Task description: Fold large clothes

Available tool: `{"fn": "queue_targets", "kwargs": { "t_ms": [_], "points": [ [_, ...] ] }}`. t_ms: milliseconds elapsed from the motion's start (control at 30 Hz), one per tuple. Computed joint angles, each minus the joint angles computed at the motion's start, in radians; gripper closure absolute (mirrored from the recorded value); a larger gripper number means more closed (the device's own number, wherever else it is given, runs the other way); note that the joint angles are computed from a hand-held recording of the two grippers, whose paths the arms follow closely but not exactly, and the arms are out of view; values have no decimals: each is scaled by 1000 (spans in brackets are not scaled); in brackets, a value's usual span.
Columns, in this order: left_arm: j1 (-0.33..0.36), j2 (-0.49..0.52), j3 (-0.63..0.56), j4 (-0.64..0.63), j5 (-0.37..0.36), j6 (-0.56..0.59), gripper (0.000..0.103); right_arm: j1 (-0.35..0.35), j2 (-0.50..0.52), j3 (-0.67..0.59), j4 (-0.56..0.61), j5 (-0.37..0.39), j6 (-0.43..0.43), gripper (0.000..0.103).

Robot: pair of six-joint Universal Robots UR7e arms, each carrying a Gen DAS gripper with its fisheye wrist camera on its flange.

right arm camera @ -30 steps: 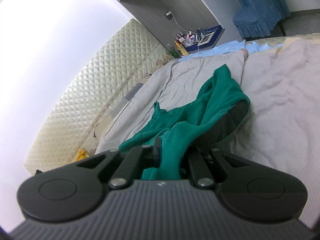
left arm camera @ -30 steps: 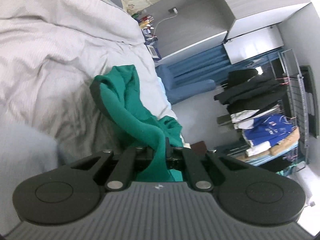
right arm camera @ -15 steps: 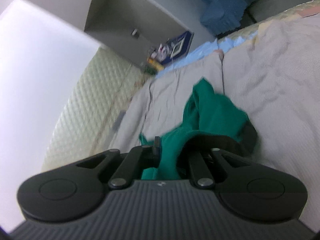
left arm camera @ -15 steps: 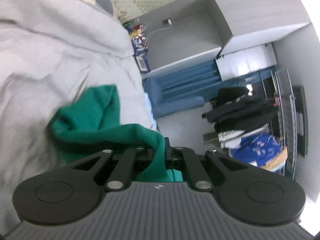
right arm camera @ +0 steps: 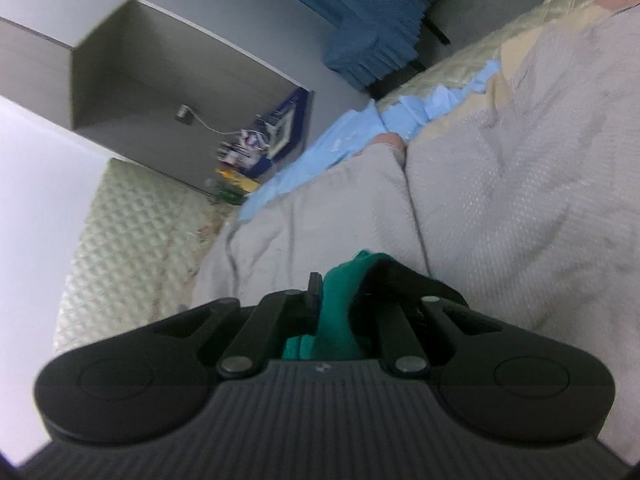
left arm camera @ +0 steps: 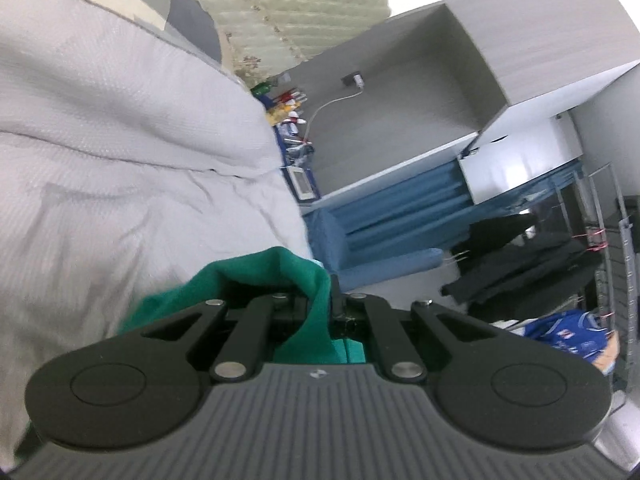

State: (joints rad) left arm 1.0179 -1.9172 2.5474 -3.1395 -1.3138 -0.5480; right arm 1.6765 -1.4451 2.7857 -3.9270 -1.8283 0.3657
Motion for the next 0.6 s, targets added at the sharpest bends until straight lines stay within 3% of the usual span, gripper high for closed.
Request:
{"fn": "queue_targets", "kwargs": {
  "t_ms": [100,300,500,600],
  "points": [
    [133,170,-39,-128,-89,73,96,-115,86,-28,-37,86,-33,94],
    [287,398,-136,-198,-144,153,96,-286,251,-67,-144,234,-69,94],
    [313,518,-187,-233,-125,224,95,-388,350,-52,-264,344,-57,95],
    [306,516,-193,-218,-132,251,95,-364,380,-32,-348,328,-53,93]
  ]
}}
